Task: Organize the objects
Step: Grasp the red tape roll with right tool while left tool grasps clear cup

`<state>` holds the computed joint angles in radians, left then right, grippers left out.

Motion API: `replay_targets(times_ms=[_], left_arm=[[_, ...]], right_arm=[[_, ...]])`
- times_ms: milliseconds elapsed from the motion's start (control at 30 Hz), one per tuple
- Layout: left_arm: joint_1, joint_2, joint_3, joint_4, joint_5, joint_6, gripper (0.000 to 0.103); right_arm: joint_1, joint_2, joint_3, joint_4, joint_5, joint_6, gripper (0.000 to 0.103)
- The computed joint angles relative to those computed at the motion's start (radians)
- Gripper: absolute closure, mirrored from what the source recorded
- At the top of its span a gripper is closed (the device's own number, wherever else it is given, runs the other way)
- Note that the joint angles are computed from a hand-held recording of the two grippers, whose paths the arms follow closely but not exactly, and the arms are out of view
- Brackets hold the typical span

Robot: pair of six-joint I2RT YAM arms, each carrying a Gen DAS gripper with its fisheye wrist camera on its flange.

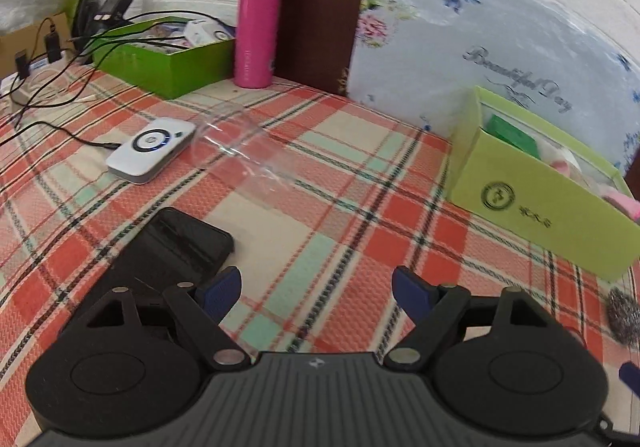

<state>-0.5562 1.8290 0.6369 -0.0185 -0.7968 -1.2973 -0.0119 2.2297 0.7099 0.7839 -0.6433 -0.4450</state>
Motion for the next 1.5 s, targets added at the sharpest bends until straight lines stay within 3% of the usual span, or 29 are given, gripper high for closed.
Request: replay_targets(times_ms=[167, 333, 367, 433, 467, 767, 900, 1067, 1233, 1400, 1500], left_arm=[[0.130, -0.052, -0.065, 0.069, -0.002, 0.005, 0.017], [0.277, -0.037, -0.057, 0.146, 0.034, 0.099, 0.017], [0.305, -0.023, -0.045, 0.153, 0.045, 0.113, 0.017], [0.353, 0.003, -0.026, 0.168, 0.068, 0.142, 0.017], [0.374, 0.011, -0.035, 0.212, 0.076, 0.168, 0.017], [0.490, 0.080, 0.032, 0.253, 0.173, 0.296, 0.018], [0.486, 0.087, -0.027, 0.388, 0.220, 0.358, 0.026], [0.368, 0.048, -0.100, 0.552, 0.380, 0.572, 0.027], [0.143, 0.073, -0.080, 0.630, 0.421, 0.672, 0.025], [-0.001, 0.103, 0.008, 0.497, 0.303, 0.630, 0.023], [-0.040, 0.083, -0.002, 0.427, 0.237, 0.545, 0.020]], right_arm=[[0.052, 0.035, 0.050, -0.045, 0.047, -0.010, 0.012], [0.090, 0.060, 0.082, -0.024, 0.091, 0.000, 0.014], [0.097, 0.064, 0.085, -0.022, 0.098, 0.000, 0.019], [0.107, 0.072, 0.103, -0.043, 0.100, -0.004, 0.037], [0.112, 0.072, 0.116, -0.077, 0.104, -0.013, 0.056], [0.082, 0.041, 0.066, -0.104, 0.056, -0.061, 0.057], [0.065, 0.034, 0.056, -0.113, 0.039, -0.057, 0.057], [0.048, 0.019, 0.046, -0.141, 0.023, -0.071, 0.057], [0.016, -0.001, 0.019, -0.157, 0.003, -0.086, 0.057], [-0.018, -0.006, 0.005, -0.159, -0.010, -0.099, 0.056], [-0.037, -0.008, 0.003, -0.158, -0.022, -0.085, 0.047]])
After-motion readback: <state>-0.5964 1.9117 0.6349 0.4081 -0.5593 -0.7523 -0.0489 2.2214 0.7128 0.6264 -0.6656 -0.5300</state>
